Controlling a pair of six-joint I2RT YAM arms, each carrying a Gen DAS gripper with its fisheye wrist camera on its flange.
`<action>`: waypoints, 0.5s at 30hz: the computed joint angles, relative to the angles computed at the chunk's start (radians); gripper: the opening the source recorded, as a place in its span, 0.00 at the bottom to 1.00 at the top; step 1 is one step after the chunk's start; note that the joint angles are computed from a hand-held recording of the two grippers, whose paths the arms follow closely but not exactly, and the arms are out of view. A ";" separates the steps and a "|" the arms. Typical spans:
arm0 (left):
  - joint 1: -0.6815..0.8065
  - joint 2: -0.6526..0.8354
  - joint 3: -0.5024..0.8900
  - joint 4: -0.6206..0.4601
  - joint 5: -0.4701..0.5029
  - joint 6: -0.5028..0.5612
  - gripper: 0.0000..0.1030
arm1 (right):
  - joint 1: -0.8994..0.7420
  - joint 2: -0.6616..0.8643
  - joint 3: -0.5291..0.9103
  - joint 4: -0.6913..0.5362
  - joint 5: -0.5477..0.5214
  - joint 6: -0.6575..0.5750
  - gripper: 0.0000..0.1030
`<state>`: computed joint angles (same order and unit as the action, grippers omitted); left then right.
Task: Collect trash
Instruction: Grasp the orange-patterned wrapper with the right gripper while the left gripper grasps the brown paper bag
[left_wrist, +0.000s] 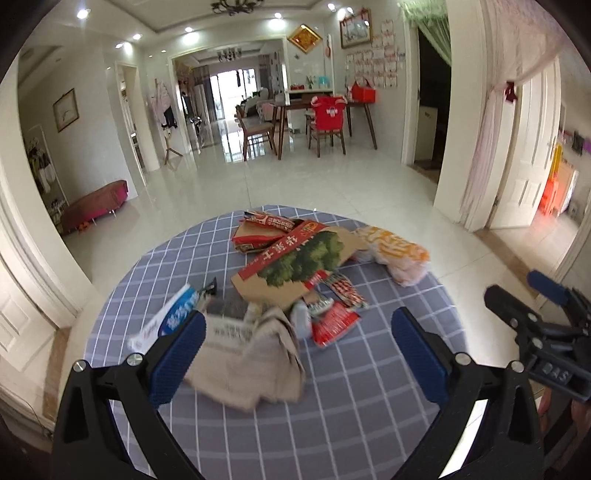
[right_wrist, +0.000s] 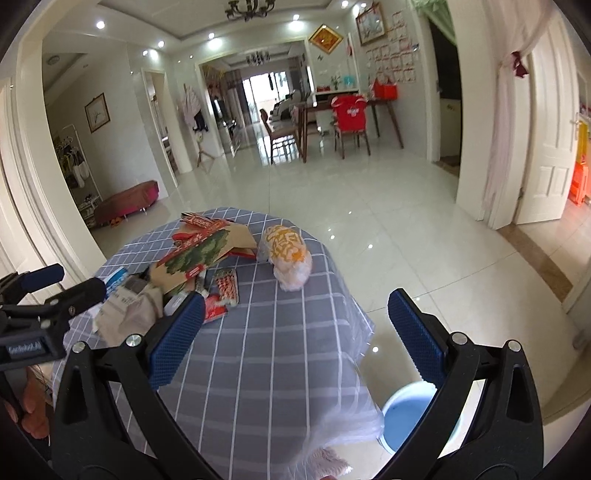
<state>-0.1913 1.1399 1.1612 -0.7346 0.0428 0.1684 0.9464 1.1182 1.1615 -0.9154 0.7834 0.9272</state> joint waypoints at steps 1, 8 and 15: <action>-0.004 0.036 0.010 0.021 -0.005 0.008 0.96 | -0.046 0.016 -0.005 0.041 -0.038 -0.044 0.94; -0.070 0.282 0.098 0.128 -0.113 0.079 0.96 | -0.336 0.166 -0.031 0.314 -0.316 -0.265 0.94; -0.126 0.426 0.152 0.180 -0.146 0.142 0.96 | -0.524 0.246 -0.071 0.465 -0.600 -0.316 0.30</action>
